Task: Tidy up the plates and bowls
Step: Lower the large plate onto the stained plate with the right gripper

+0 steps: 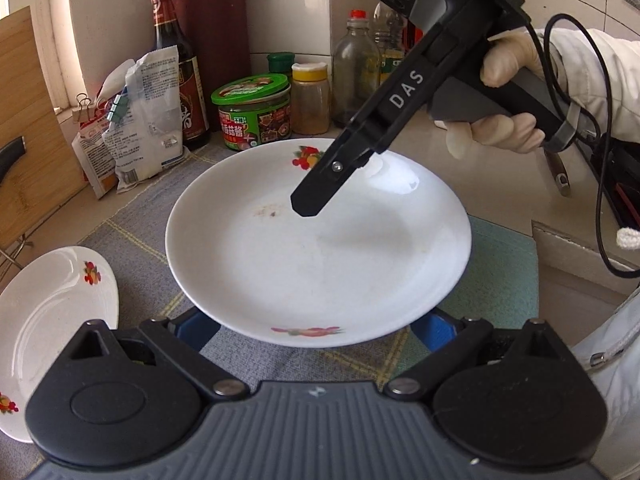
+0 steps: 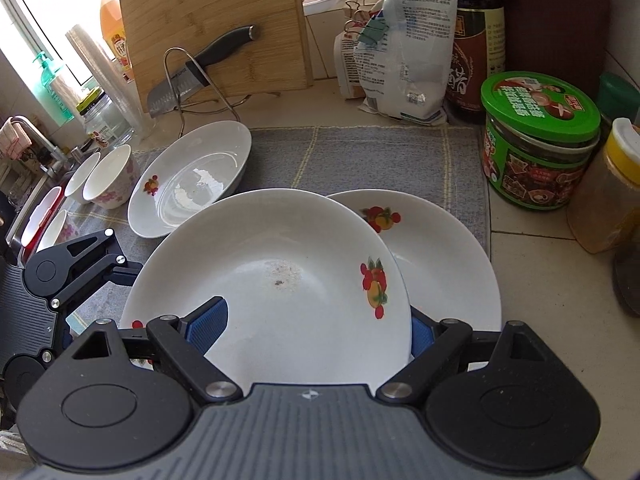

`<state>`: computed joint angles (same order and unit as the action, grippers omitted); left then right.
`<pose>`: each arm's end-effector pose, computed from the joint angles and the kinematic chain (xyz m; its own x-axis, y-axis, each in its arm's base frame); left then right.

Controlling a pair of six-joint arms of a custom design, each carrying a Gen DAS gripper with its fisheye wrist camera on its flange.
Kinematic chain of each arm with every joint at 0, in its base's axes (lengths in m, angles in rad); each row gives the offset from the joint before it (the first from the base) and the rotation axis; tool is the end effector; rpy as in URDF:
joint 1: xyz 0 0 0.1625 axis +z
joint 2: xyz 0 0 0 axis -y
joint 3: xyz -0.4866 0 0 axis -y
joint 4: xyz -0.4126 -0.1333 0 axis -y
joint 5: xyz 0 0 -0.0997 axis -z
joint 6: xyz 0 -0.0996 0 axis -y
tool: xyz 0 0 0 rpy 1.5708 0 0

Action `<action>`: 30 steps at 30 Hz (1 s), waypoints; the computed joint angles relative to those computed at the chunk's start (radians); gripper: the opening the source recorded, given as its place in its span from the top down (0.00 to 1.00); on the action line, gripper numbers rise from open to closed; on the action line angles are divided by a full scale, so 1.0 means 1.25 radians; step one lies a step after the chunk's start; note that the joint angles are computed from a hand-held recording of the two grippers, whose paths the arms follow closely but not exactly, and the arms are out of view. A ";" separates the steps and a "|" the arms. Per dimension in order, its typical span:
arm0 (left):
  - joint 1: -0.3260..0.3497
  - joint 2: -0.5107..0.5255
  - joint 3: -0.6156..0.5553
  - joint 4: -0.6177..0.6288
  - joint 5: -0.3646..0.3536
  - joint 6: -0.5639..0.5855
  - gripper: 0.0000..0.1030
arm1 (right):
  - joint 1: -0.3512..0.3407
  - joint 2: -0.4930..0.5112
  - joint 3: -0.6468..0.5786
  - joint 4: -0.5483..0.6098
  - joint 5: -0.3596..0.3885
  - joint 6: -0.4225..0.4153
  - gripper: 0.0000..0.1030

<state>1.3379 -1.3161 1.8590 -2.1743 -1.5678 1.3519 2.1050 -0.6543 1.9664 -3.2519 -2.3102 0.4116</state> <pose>-0.0042 -0.5966 0.3269 0.0136 0.9981 -0.0598 0.9998 -0.0142 -0.0102 0.3682 -0.4923 0.0271 -0.8862 0.1681 0.4317 -0.1313 0.8025 -0.5820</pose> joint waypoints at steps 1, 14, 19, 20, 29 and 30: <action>-0.002 0.004 0.000 -0.001 0.001 -0.002 0.03 | -0.003 -0.002 0.004 -0.003 0.000 0.000 0.10; -0.014 0.023 0.005 -0.011 0.002 -0.027 0.03 | -0.027 -0.015 0.034 -0.028 0.005 0.007 0.10; -0.018 0.032 0.007 -0.025 0.010 -0.033 0.03 | -0.033 -0.017 0.040 -0.030 0.006 0.012 0.10; -0.018 0.033 0.007 -0.027 0.013 -0.034 0.03 | -0.035 -0.018 0.042 -0.030 0.006 0.014 0.10; -0.019 0.046 -0.001 -0.030 0.016 -0.031 0.03 | -0.033 -0.022 0.046 -0.027 0.002 0.023 0.10; -0.019 0.046 -0.002 -0.029 0.016 -0.032 0.03 | -0.032 -0.023 0.046 -0.026 0.001 0.025 0.10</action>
<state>1.3139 -1.2583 1.8571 -2.2108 -1.5475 1.3119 2.0645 -0.6832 2.0244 -3.2842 -2.3083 0.4432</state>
